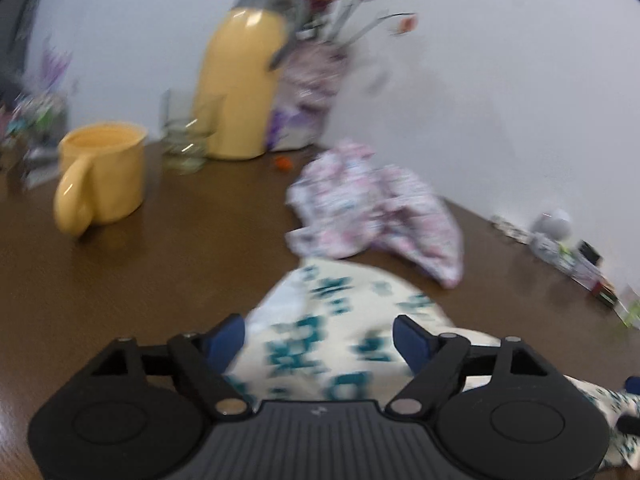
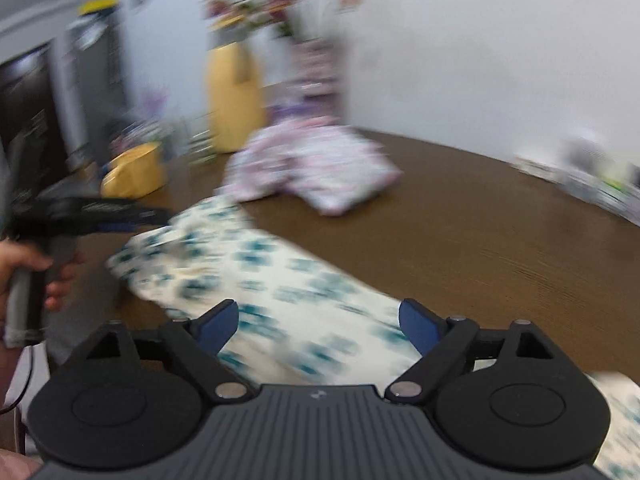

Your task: Fold clothes

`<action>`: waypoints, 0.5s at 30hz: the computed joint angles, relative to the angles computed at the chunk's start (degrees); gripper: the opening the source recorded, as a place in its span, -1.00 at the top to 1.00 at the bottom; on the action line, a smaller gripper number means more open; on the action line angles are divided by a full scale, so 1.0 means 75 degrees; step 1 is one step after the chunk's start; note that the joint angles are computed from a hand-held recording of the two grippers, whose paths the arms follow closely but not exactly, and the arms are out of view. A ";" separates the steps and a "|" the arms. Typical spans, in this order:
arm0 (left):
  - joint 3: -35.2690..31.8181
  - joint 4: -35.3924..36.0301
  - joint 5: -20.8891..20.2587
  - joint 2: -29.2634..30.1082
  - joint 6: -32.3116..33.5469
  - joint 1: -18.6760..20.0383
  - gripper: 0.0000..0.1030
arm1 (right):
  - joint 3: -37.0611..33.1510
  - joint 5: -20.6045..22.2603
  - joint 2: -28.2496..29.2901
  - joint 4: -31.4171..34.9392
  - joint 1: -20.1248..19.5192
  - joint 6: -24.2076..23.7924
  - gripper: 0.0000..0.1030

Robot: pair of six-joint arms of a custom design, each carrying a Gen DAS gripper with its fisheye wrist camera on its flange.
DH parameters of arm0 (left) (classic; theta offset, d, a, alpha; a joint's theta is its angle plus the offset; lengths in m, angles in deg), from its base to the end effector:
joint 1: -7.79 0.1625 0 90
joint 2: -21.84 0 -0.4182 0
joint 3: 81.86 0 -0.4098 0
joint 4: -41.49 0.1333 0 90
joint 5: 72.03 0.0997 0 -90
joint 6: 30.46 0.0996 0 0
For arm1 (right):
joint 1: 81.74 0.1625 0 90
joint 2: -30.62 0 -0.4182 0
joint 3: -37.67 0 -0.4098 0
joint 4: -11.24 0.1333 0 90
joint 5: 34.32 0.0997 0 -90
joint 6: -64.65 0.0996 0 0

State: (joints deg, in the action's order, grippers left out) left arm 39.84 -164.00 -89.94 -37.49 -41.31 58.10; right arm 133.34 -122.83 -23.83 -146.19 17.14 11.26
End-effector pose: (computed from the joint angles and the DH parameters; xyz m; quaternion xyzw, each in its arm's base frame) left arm -0.1360 -0.5209 0.2205 -0.0747 0.7660 -0.5516 0.3216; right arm 0.2400 -0.6556 0.1874 0.5061 -0.8321 0.2146 0.0741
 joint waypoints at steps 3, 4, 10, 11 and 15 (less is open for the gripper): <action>-0.0376 -0.0366 -0.0708 0.0356 0.1079 -0.0120 -0.88 | -0.0082 -0.0417 -0.0387 -0.0437 -0.0375 0.0704 -0.96; -0.0545 -0.0237 -0.1128 0.0485 0.1301 -0.0110 -0.88 | -0.0139 -0.0617 -0.0461 -0.0572 -0.0488 0.0936 -0.96; -0.2056 0.1251 -0.3311 0.1654 0.2087 0.0090 -0.71 | -0.0639 -0.1174 -0.0758 -0.0275 -0.1184 0.2577 -0.95; -0.2371 0.1552 -0.3593 0.1883 0.2166 0.0129 -0.60 | -0.0724 -0.1155 -0.0765 -0.0129 -0.1266 0.2731 -0.94; -0.3616 0.2895 -0.4329 0.2745 0.2411 0.0213 -0.09 | -0.0951 -0.0897 -0.0693 0.0419 -0.1492 0.3210 -0.75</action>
State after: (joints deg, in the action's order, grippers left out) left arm 12.73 -142.29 -122.41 -16.90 -23.23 59.70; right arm 126.21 -129.56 -29.03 -143.05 5.95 35.33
